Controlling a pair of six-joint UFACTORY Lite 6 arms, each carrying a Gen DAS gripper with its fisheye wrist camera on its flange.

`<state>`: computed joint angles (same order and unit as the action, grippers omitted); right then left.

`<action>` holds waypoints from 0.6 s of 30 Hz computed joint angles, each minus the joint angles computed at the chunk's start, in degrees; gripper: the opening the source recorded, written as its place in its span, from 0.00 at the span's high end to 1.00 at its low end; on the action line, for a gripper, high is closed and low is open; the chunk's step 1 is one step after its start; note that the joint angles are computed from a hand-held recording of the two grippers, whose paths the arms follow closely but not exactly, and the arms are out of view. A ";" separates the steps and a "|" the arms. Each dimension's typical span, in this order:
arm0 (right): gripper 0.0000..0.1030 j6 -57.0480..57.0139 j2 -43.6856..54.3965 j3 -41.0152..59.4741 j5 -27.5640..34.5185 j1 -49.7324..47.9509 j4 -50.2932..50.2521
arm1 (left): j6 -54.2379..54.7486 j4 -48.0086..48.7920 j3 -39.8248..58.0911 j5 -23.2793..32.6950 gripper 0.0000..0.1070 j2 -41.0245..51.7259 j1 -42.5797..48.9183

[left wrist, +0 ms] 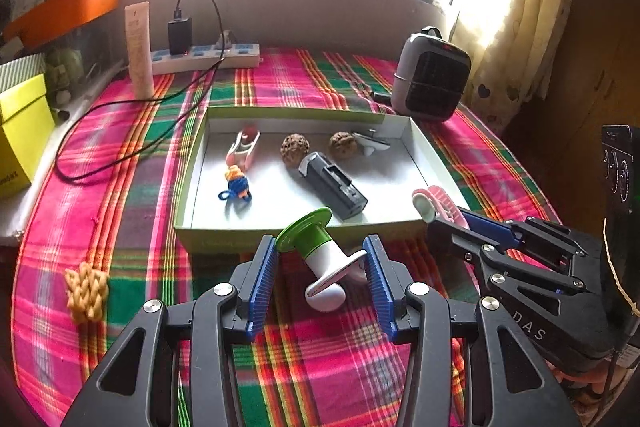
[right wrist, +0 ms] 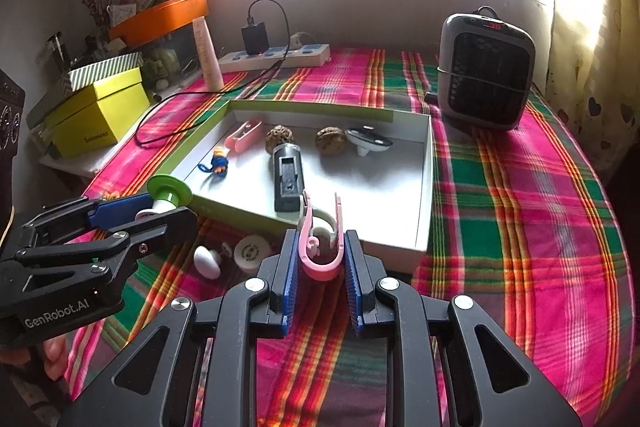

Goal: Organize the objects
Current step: 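Carry the green suction toy and pink clip with both grippers over the tray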

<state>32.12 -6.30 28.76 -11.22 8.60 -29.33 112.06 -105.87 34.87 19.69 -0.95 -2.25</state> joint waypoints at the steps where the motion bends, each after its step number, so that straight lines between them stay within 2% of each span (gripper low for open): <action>1: 0.78 0.46 0.57 0.50 -0.09 -0.22 -0.53 | 0.00 0.01 0.75 0.00 0.60 0.72 -0.10; 8: 0.78 7.00 4.70 4.82 -0.36 -2.40 -8.25 | 0.27 -0.81 5.82 -0.57 0.60 5.12 -0.75; 18: 0.78 10.43 11.20 11.23 -0.12 -4.14 -13.06 | -0.45 -0.84 13.45 -1.89 0.60 12.52 -1.14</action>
<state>42.55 4.90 39.99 -11.34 4.46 -42.39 111.60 -106.70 48.32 17.80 11.56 -3.39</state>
